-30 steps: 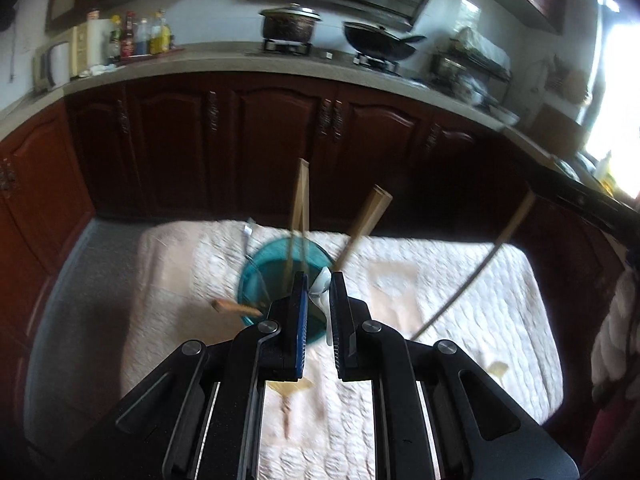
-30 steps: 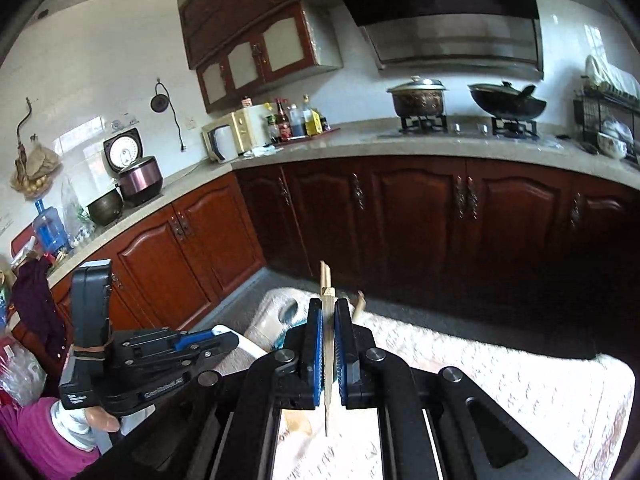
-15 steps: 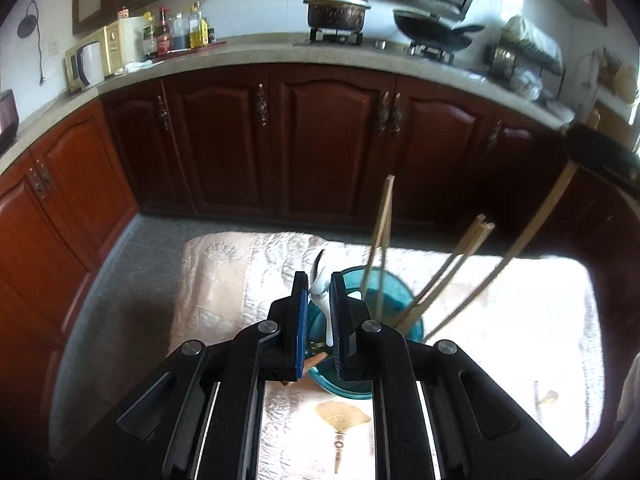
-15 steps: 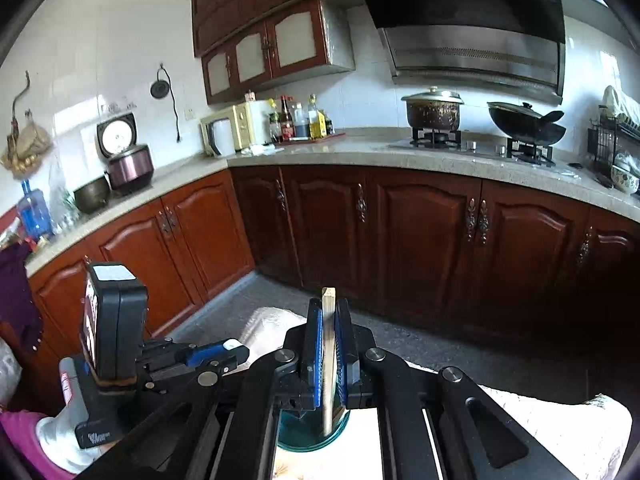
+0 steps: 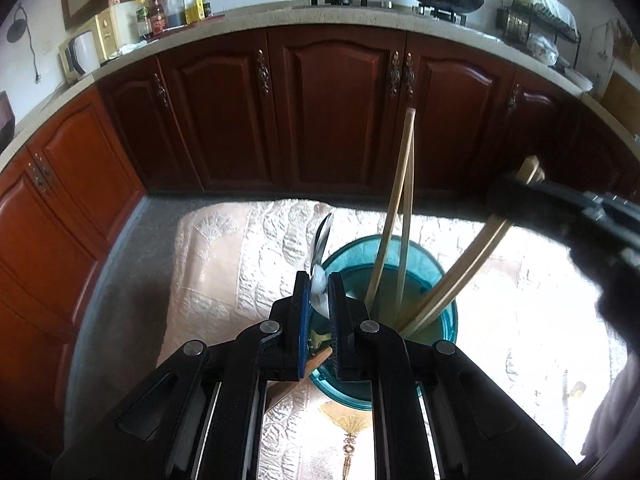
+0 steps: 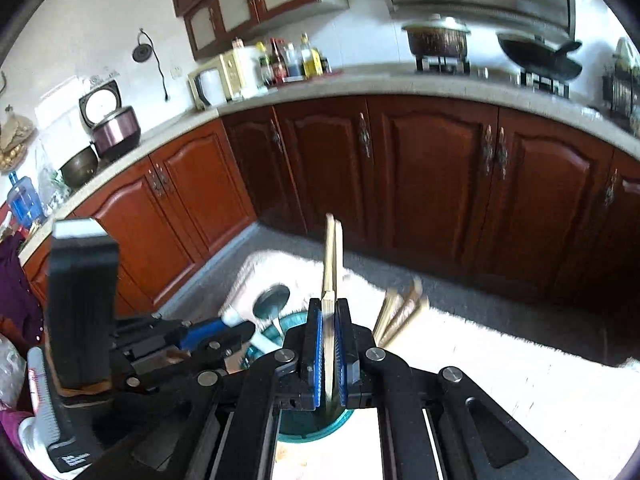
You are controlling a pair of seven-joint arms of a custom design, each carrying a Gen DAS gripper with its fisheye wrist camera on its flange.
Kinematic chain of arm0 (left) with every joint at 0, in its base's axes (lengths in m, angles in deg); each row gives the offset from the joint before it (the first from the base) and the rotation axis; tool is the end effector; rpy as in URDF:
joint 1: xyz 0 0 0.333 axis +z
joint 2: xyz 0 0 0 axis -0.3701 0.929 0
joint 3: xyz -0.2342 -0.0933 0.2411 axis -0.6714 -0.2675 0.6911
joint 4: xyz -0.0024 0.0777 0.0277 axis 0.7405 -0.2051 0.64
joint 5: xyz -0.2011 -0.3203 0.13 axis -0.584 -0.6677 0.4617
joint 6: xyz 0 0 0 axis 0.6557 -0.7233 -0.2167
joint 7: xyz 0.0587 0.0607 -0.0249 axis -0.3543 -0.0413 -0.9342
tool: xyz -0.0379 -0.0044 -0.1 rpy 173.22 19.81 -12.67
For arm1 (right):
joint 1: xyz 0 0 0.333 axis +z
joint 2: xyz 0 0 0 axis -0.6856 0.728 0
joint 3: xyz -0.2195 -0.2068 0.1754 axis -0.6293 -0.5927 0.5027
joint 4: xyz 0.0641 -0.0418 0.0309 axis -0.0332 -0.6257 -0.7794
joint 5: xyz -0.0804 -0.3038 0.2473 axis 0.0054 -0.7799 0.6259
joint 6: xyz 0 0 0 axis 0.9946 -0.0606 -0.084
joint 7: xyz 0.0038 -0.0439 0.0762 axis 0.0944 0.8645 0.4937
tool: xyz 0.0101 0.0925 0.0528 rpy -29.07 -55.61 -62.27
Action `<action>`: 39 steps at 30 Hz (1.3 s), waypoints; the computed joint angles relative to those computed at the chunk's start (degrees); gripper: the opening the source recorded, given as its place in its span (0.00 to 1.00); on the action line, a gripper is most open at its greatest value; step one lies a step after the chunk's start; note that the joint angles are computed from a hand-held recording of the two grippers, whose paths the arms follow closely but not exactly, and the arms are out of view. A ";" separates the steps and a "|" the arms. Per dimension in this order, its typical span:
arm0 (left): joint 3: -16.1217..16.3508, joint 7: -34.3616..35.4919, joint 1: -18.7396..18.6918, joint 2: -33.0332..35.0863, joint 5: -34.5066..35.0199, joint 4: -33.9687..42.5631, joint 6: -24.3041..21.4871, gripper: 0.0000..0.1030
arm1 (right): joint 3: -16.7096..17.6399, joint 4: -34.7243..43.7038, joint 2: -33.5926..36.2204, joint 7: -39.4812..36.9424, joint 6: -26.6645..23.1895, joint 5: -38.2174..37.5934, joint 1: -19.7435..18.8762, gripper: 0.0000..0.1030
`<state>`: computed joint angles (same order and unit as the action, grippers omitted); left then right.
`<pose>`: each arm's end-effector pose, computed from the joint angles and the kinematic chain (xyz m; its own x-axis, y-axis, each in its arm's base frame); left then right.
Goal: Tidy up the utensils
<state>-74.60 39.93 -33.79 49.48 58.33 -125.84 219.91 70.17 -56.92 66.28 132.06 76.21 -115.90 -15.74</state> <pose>0.5823 -0.2591 0.6507 -0.4718 -0.8816 -0.0149 -0.6759 0.3724 -0.6360 0.5488 0.3626 0.6435 0.0178 -0.9813 -0.1916 -0.6849 0.1277 -0.7174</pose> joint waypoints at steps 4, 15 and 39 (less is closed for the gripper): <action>-0.03 -0.37 0.04 -0.01 -1.03 -0.12 -0.17 0.08 | -0.16 -2.70 -1.20 1.24 2.05 1.68 -0.78 0.07; 0.33 2.21 0.63 -4.13 -8.28 -2.55 -0.09 0.35 | 1.56 -8.71 -6.78 6.40 4.67 1.10 -2.43 0.27; 2.58 4.32 -1.86 -19.40 -10.98 -19.23 11.02 0.44 | 7.78 -12.02 -11.19 22.06 -6.98 -13.06 -0.81 0.38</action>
<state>-72.02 44.25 -35.65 30.08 47.35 -145.07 230.93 77.95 -68.94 55.09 154.12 69.23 -128.96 -16.55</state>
